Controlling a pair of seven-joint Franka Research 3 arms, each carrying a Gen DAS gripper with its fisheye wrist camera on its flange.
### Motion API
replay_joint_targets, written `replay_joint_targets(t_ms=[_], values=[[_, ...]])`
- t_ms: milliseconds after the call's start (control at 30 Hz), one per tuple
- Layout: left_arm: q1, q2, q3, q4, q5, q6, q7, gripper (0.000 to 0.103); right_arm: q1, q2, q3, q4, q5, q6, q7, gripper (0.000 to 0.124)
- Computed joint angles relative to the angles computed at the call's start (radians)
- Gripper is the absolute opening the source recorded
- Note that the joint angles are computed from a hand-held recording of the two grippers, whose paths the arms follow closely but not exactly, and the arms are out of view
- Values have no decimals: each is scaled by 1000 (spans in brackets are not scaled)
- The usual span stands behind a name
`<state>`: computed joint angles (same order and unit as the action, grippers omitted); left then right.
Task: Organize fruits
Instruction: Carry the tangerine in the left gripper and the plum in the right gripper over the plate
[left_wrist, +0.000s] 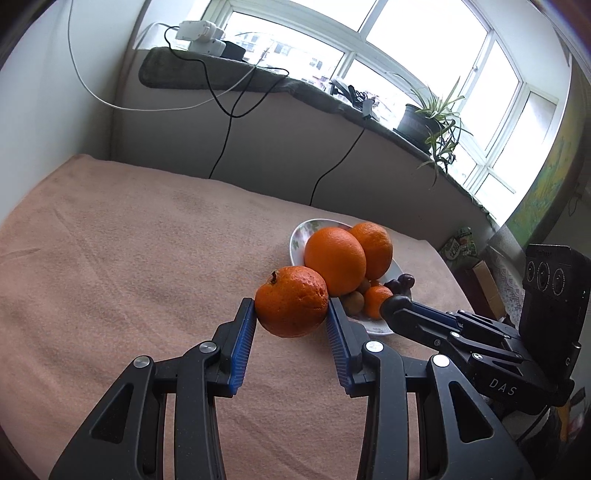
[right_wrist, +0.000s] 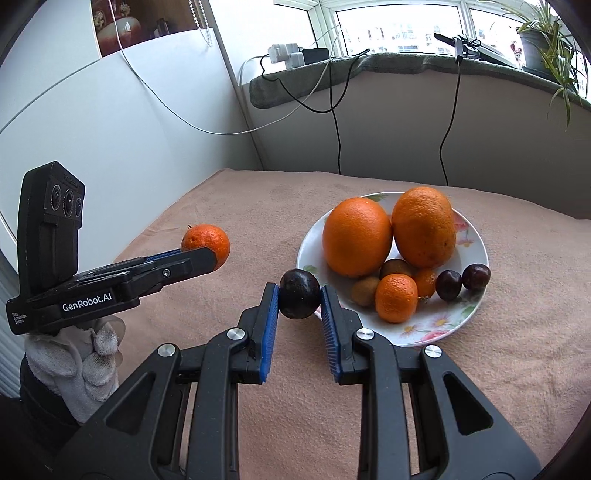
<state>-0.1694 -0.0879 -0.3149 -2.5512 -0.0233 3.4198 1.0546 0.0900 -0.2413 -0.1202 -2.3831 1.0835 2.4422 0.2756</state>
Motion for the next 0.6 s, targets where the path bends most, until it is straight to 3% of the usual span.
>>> replay_joint_targets(t_ms=[267, 600], values=[[-52, 44, 30, 56, 84, -26, -41, 37, -30, 23, -19, 19, 5, 10, 2, 24], [-113, 98, 51, 127, 72, -59, -10, 37, -66, 68, -22, 58, 16, 19, 2, 24]])
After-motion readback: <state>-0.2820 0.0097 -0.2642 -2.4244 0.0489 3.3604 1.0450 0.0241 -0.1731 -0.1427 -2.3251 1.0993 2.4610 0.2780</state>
